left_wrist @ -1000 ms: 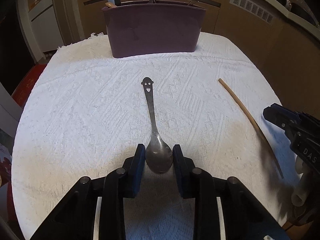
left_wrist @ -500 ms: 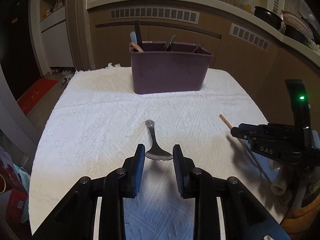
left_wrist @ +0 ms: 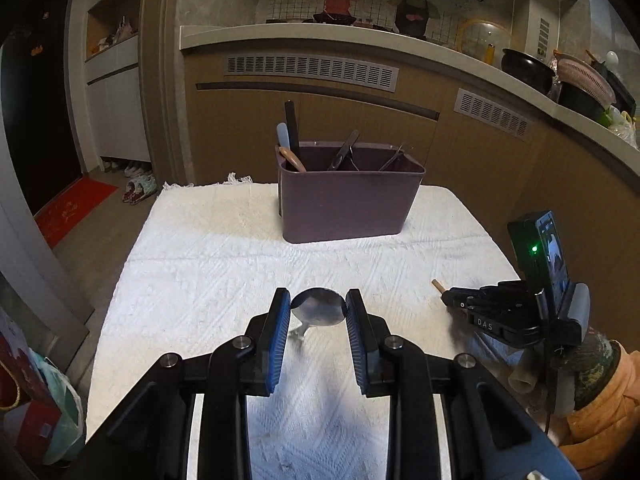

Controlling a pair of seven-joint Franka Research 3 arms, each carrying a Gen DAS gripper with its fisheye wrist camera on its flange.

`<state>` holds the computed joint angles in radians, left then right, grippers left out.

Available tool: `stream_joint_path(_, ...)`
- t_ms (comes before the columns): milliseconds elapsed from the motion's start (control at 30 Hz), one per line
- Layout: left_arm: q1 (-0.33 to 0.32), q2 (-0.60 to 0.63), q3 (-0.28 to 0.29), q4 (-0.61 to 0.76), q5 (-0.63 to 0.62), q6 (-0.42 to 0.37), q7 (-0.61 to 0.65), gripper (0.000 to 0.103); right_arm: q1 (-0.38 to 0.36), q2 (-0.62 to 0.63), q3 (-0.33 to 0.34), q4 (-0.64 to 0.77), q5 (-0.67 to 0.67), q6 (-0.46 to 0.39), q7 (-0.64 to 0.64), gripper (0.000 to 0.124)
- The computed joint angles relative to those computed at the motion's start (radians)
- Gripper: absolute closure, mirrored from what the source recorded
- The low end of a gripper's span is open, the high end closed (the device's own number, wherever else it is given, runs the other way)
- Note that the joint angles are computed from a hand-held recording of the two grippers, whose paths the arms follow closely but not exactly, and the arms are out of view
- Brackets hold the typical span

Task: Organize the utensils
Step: 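Lift the spoon with the left tool while the right lifts the chopstick toward the caddy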

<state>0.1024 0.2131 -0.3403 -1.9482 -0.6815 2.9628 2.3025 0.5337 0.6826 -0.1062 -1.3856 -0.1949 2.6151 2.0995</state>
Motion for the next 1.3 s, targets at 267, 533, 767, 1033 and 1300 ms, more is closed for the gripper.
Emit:
stream_joint_path(267,0.005,-0.026,-0.003,-0.013,-0.070,-0.007,0.067,0.083,0.022,-0.073,-0.013,-0.094,-0.022,0.049,0.022,0.118)
stream_joint_path(533,-0.022,-0.031,0.028,-0.003,-0.095,-0.015,0.093,0.085,0.086,-0.211,-0.069,-0.201,-0.164,0.171,0.143,0.118)
stream_joint_path(767,-0.055,0.122,0.100,0.189,0.186,-0.272,-0.127,0.064,0.079,-0.237,-0.053,-0.202,-0.231,0.189,0.177,0.118)
stream_joint_path(1033,-0.150,0.396,0.172,0.535,0.534,-0.446,-0.453,0.064,0.031,-0.199,-0.009,-0.227,-0.171,0.198,0.147,0.118)
stream_joint_path(1300,-0.176,0.567,0.173,0.785,0.705,-0.590,-0.629,0.064,0.019,-0.193,-0.013,-0.253,-0.086,0.230,0.096,0.118)
